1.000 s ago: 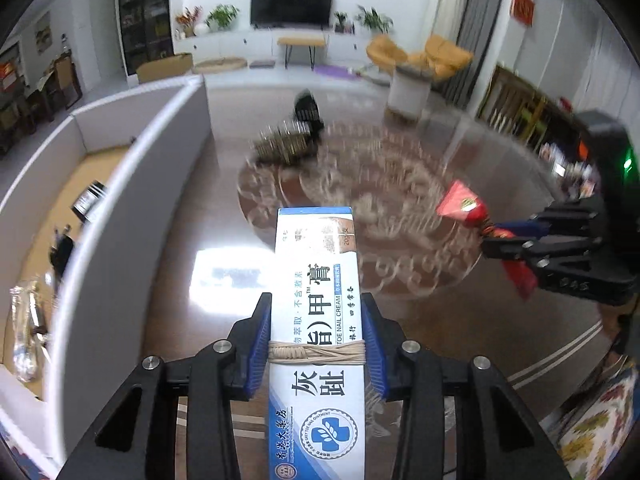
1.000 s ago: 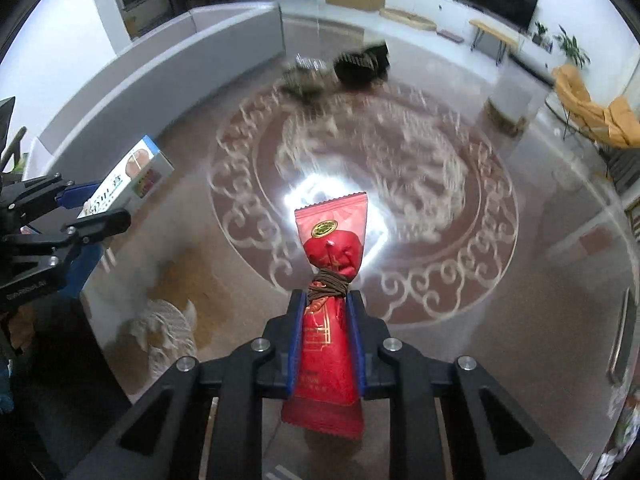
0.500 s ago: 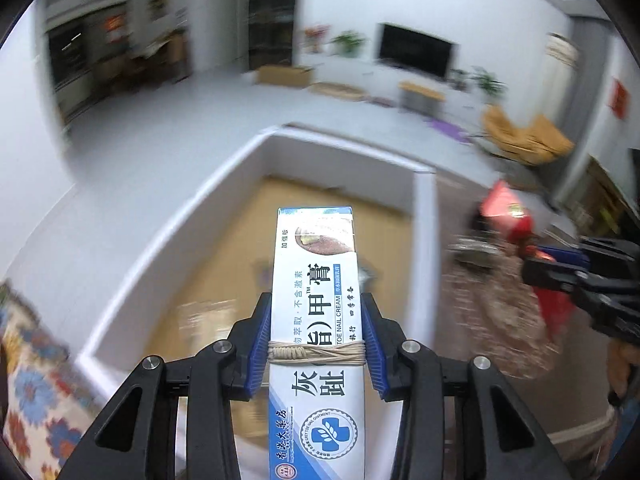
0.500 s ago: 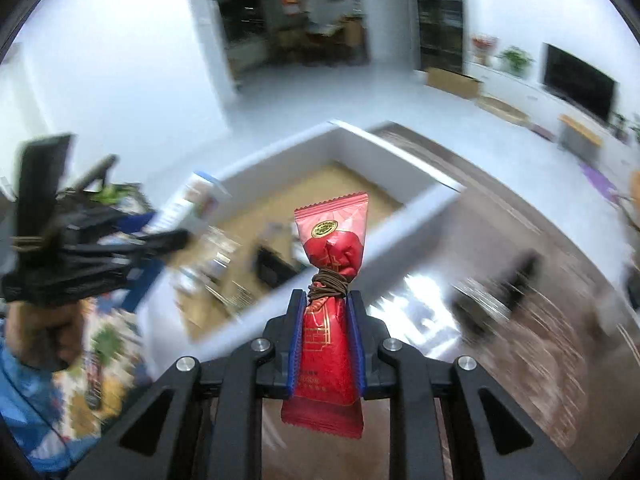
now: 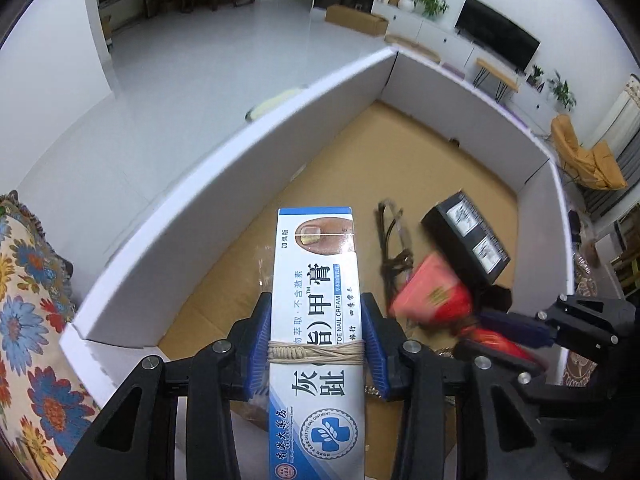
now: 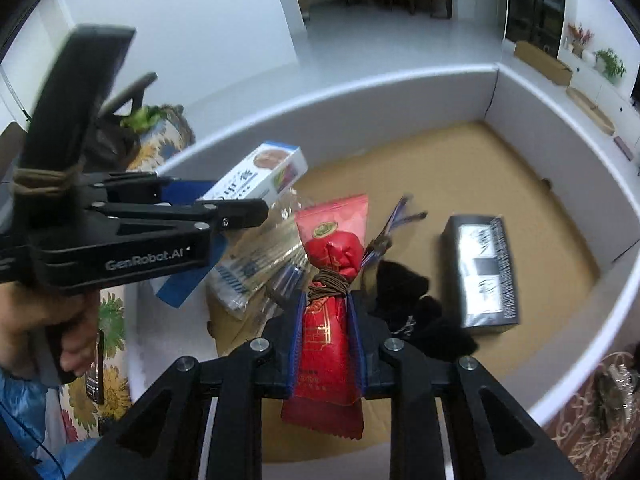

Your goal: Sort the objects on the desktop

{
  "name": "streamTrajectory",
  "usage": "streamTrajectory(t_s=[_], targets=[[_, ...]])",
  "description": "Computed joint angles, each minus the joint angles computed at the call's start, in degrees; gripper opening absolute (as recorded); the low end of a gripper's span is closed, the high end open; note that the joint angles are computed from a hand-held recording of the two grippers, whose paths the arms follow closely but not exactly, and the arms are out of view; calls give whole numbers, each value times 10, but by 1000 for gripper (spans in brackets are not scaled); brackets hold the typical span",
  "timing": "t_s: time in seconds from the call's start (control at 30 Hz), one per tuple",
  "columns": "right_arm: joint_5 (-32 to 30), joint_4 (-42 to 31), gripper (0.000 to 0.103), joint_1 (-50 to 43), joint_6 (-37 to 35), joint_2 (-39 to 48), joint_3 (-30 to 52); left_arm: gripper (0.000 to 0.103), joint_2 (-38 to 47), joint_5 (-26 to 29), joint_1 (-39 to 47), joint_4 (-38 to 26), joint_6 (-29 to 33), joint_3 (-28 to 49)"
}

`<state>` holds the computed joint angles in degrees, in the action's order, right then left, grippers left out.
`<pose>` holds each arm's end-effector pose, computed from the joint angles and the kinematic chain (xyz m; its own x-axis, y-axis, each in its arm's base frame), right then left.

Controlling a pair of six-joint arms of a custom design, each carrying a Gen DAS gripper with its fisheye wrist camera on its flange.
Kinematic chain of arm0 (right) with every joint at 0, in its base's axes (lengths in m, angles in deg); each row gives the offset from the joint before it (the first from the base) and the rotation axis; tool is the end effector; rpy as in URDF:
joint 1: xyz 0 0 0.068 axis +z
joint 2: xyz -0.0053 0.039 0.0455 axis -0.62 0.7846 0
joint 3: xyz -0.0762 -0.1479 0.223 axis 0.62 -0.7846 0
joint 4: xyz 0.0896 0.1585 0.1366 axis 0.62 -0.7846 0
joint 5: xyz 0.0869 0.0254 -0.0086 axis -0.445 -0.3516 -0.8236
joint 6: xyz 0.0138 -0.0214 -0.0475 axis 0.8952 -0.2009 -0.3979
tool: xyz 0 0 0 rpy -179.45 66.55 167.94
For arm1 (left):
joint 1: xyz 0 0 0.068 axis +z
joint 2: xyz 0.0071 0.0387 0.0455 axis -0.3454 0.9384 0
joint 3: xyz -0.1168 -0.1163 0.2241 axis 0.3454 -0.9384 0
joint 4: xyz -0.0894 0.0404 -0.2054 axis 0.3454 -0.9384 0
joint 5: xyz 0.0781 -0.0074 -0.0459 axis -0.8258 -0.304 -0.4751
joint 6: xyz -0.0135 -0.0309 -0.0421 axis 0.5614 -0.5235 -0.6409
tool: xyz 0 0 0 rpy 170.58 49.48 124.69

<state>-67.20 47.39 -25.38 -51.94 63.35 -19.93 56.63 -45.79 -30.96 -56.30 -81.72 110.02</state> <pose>0.3310 0.0895 0.0966 -0.6809 -0.5747 -0.4540 -0.6985 0.6959 0.1667 0.2901 -0.0535 0.0843 -0.8854 -0.2127 -0.4134 -0.1767 0.9764 -0.1239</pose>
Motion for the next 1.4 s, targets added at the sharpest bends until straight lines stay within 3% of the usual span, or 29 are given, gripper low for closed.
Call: streamTrajectory(t_s=[0.07, 0.1, 0.13, 0.33, 0.4, 0.47, 0.6, 0.73, 0.87, 1.03, 1.17, 1.4], targets=[[1, 4, 47, -1, -3, 5, -2, 54, 19, -4, 1, -14, -4, 11], [2, 12, 53, -3, -4, 4, -6, 69, 22, -9, 1, -15, -5, 12], [4, 22, 61, -6, -7, 2, -13, 76, 23, -19, -4, -14, -11, 11], [-27, 52, 68, -60, -38, -62, -70, 76, -46, -100, -71, -23, -55, -8], [-56, 59, 70, -114, -64, -102, -99, 76, -95, -135, -128, -33, -87, -15], [-89, 59, 78, -176, -97, -143, -123, 77, -130, -171, -207, -55, -124, -3], [-165, 73, 92, -365, -193, -199, -170, 95, -149, -248, -388, -80, -187, 47], [-206, 116, 98, -566, -282, -150, -170, 103, -57, -259, -521, -62, -212, 133], [-164, 205, 99, -687, -308, -24, -131, 103, 98, -221, -572, -61, -199, 249], [-126, 225, 99, -775, -302, 108, -54, 103, 239, -213, -583, -85, -188, 366], [-125, 247, 99, -808, -299, 150, -40, 103, 323, -192, -571, -80, -191, 438], [-136, 245, 99, -829, -269, 181, -14, 103, 379, -200, -572, -89, -171, 498]])
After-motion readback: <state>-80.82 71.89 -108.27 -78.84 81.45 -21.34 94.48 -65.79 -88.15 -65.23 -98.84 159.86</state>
